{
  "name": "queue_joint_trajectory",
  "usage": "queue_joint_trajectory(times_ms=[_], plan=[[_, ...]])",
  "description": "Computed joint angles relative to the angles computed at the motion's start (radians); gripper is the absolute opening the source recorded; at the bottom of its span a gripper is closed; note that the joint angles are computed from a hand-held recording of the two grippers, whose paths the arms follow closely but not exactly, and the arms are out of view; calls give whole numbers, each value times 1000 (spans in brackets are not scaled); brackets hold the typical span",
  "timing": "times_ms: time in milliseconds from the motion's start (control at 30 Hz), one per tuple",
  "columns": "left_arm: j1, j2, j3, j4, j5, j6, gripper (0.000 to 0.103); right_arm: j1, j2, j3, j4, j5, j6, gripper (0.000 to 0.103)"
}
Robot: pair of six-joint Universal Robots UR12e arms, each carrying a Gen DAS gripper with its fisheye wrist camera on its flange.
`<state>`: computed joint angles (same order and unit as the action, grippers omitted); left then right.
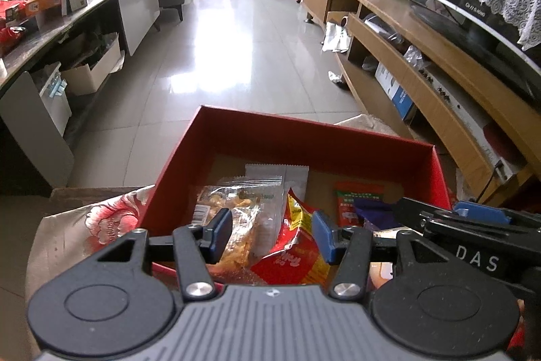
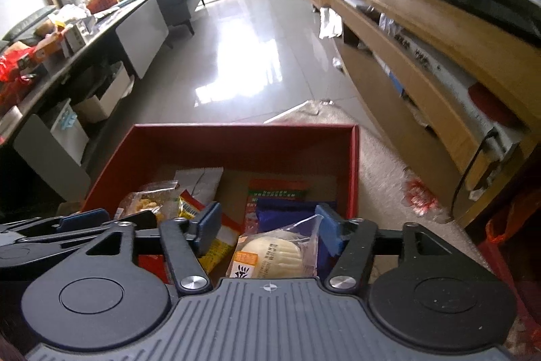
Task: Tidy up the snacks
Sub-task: 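Open the left tool releasing the red-yellow packet while the right tool releases the bun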
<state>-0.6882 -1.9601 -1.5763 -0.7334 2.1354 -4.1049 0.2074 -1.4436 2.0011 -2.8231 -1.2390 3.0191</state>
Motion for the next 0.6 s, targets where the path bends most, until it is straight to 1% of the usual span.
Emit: queue_joint_trajectory(times_ms=[67,167,267,467,533,600], plan=[[-5,6,-4,2,7,-1,55,1,-10,6,-10,-13,0,77],[-14,14,-10,1,18,0,59,1,-26,18,-21,-25,-13,81],[-23,23,-18,1,23,2,60,2,-42,31,-29,-43,-27,85],[-48,42,-35,-4,32,7,63,-10,-80,68,-32,-47,-35,86],[-57,48,-42,-6,31,11,68,-16,-94,81,-30,-46,-42,86],[-66,53,-50,-9,31,13,70,-18,-110,95,-31,-50,-51,87]])
